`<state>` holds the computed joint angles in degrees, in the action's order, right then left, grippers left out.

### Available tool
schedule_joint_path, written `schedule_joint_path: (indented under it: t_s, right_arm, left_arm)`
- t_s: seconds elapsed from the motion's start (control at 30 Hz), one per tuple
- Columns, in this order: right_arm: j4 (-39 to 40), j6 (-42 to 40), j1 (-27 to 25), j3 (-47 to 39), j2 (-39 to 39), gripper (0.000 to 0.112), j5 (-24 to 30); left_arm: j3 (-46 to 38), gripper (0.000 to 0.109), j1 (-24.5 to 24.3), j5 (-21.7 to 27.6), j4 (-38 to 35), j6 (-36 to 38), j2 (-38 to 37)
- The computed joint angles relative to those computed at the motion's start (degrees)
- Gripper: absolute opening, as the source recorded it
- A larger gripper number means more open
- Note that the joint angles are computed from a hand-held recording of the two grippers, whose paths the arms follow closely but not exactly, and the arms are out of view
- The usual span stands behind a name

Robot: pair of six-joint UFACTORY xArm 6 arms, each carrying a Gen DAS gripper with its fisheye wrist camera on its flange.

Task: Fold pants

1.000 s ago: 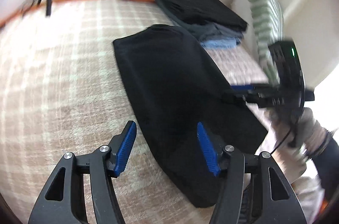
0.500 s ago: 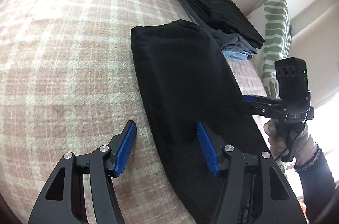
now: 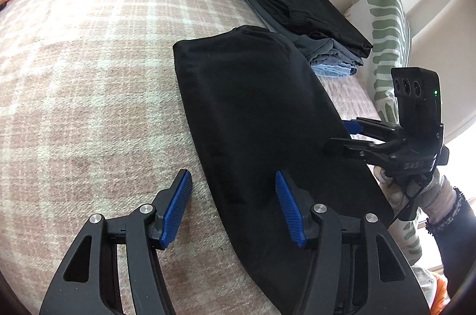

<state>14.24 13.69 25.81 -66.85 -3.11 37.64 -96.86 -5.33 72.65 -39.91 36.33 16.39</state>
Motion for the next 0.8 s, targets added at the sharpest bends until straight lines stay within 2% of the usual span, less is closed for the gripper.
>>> schedule_joint_path:
  t_s: [0.1, 0.13, 0.23, 0.27, 0.43, 0.5, 0.57, 0.6, 0.63, 0.67, 0.7, 0.77, 0.8]
  right_arm:
    - [0.03, -1.20, 0.19, -0.82, 0.96, 0.070, -0.13]
    - [0.70, -1.48, 0.15, -1.29, 1.61, 0.066, -0.55]
    - [3.37, -1.76, -0.18, -0.13, 1.37, 0.052, -2.81]
    - [4.06, -1.73, -0.18, 0.43, 1.16, 0.046, -3.70]
    - [7.41, -2.86, -0.13, 2.13, 0.58, 0.039, -6.56]
    - [8.61, -4.24, -0.40, 2.88, 0.00, 0.039, -6.65]
    - [10.06, -4.98, -0.31, 2.67, 0.40, 0.057, -6.90]
    - [11.00, -4.74, -0.08, 2.71, 0.48, 0.061, -7.67]
    - [9.55, -3.03, 0.41, 2.32, 0.96, 0.060, -8.30]
    - [5.71, -0.76, 0.79, 1.66, 1.31, 0.048, -7.66]
    - [1.66, 0.96, 1.20, 0.73, 1.73, 0.046, -6.37]
    - [-0.12, 4.08, 1.21, 0.95, 1.30, 0.031, -6.60]
    - [-1.09, 5.51, 1.16, 1.30, 0.83, 0.027, -7.00]
  left_arm:
    - [0.00, 0.050, -0.07, -0.13, -0.60, 0.32, 0.19]
    - [0.05, 0.042, -0.13, -0.11, -1.05, 0.57, 0.25]
    - [0.76, 0.037, -0.45, -0.82, -1.48, 0.80, -0.06]
    - [1.02, 0.036, -0.56, -1.11, -1.64, 0.82, -0.21]
    - [0.50, 0.035, -0.47, -0.58, -2.36, 0.60, 0.25]
    - [-0.03, 0.036, -0.31, -0.18, -2.63, 0.11, 0.75]
    - [-0.29, 0.036, -0.25, -0.51, -3.62, -0.90, 1.23]
    - [-0.28, 0.037, -0.25, -0.70, -3.83, -1.19, 1.26]
    - [-0.24, 0.037, -0.52, -1.24, -3.75, -1.25, 1.23]
    - [0.01, 0.037, -0.78, -1.79, -3.53, -0.97, 1.04]
    - [0.56, 0.037, -1.09, -2.63, -3.08, -0.91, 0.59]
    - [1.89, 0.032, -1.57, -4.22, -2.37, -1.41, -0.49]
    - [2.42, 0.028, -1.75, -4.86, -2.17, -1.43, -1.02]
